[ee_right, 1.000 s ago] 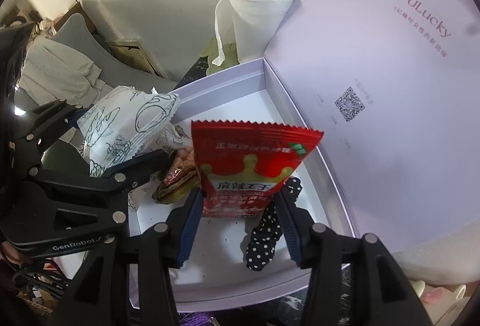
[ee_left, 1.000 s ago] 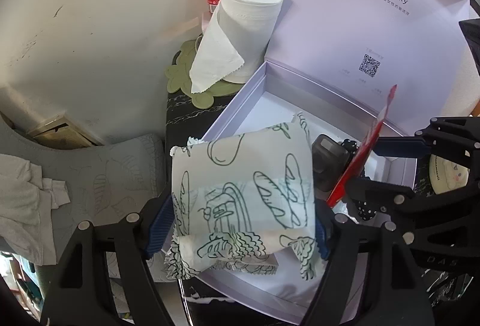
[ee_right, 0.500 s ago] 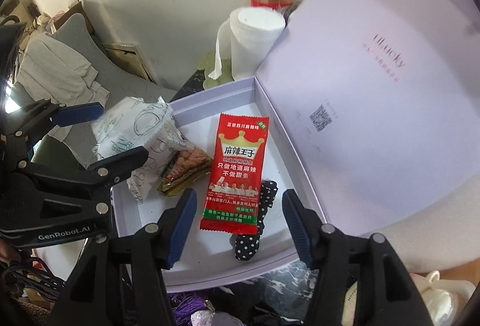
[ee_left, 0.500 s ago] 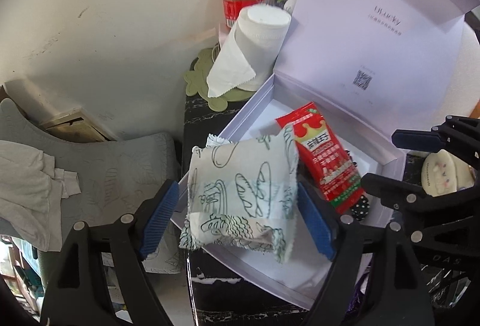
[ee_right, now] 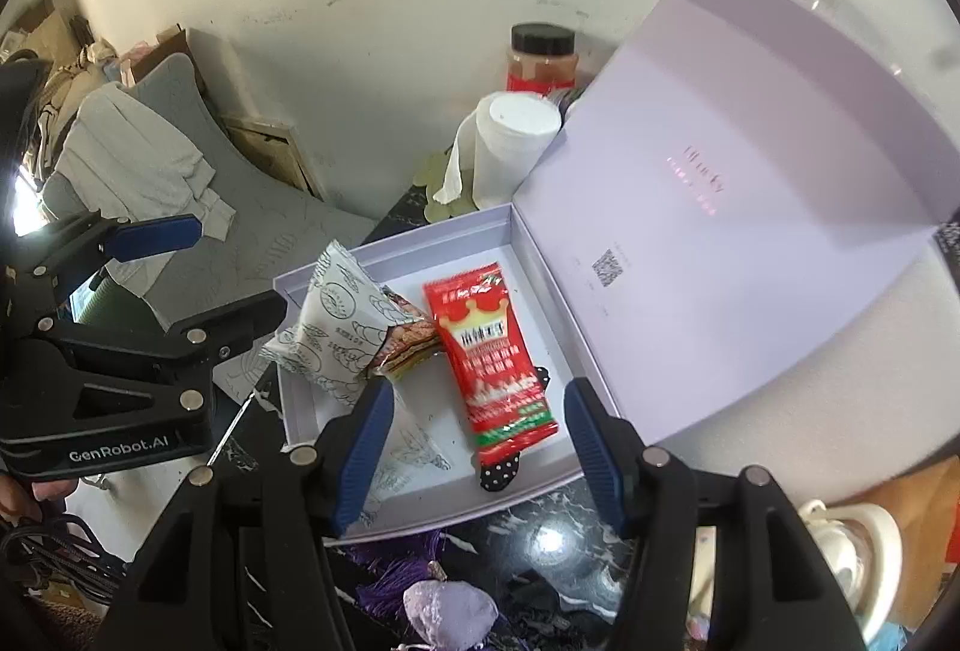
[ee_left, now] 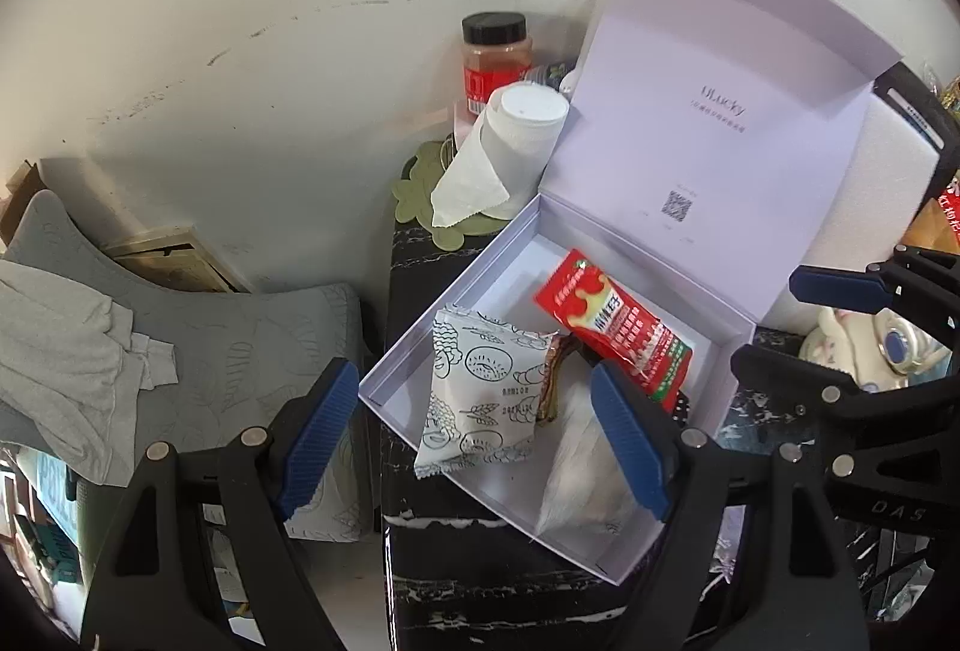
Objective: Organize objects
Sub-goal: 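Withdraw both tools from the box back over the table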
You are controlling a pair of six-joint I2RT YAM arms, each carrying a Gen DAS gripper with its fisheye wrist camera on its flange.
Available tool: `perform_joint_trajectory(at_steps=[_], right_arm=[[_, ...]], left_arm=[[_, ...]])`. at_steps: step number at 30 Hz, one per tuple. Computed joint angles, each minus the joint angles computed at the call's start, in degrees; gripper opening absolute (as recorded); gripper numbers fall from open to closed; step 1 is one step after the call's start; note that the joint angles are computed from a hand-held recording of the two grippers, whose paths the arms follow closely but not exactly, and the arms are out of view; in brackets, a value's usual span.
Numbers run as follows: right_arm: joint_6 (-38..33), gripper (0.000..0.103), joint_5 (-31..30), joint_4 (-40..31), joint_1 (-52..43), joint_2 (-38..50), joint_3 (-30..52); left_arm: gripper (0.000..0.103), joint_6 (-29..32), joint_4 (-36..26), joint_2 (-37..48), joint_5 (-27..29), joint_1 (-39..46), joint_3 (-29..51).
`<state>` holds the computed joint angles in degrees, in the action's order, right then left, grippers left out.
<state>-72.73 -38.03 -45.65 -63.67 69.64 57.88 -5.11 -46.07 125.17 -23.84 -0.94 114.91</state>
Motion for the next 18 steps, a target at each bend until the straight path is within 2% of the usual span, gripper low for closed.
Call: perform_joint_trajectory(at_steps=[11,18], right_arm=[[-17.04,0.060,-10.85,-15.11,-14.75,-1.49,3.62],[-34.03,0.060,-15.66,-28.23,-24.88,2.69,7.79]], left_arm=[[0.079,-3.04,0.31,-9.12,-2.53,-4.86,-8.24],[0.079,-7.01,0.05,-14.57,-5.51,-9.16,-14.02]])
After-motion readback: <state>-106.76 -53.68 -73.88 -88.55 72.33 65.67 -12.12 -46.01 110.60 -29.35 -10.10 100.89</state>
